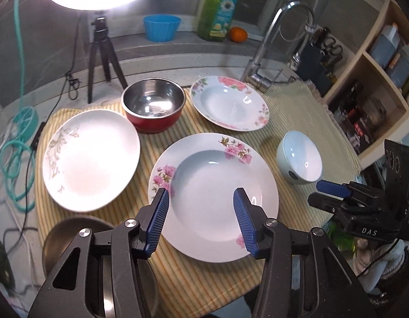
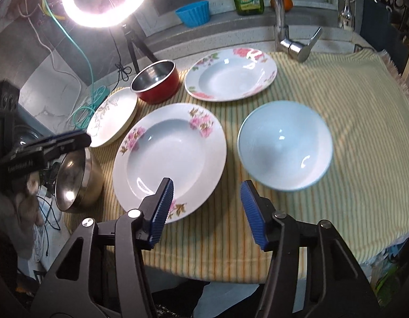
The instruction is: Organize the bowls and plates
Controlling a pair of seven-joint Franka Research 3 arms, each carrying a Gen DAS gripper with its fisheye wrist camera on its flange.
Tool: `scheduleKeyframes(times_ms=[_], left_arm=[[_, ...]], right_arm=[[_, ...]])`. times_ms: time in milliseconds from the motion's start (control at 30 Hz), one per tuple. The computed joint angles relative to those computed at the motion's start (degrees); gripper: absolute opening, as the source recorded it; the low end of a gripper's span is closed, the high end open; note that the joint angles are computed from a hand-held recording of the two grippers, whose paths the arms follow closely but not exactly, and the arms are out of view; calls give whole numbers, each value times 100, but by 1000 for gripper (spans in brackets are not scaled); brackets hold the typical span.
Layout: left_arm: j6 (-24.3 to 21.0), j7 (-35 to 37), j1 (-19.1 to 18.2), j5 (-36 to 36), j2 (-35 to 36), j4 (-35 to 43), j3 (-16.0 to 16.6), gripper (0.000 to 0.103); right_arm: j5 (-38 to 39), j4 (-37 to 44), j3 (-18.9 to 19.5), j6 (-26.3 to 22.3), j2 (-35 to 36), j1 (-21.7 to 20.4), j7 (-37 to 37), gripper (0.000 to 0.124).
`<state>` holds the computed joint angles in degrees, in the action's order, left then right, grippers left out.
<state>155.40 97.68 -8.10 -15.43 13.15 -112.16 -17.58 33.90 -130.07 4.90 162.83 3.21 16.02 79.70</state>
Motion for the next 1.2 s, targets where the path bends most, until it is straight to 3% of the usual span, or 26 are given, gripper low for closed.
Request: scheduleKeyframes(times_ms=[233, 600, 1200], left_arm=[[-1143, 475, 32, 455, 800, 1202, 60, 34], [-2492, 555, 57, 777, 2138, 3019, 87, 33], [-3363, 460, 55, 690, 3107, 4372, 60, 33]], right_arm=[[969, -48, 123, -259, 146, 2, -475, 43], [1456, 96, 130, -563, 453, -65, -342, 34], [2161, 438, 228, -848, 845, -277, -590, 33]])
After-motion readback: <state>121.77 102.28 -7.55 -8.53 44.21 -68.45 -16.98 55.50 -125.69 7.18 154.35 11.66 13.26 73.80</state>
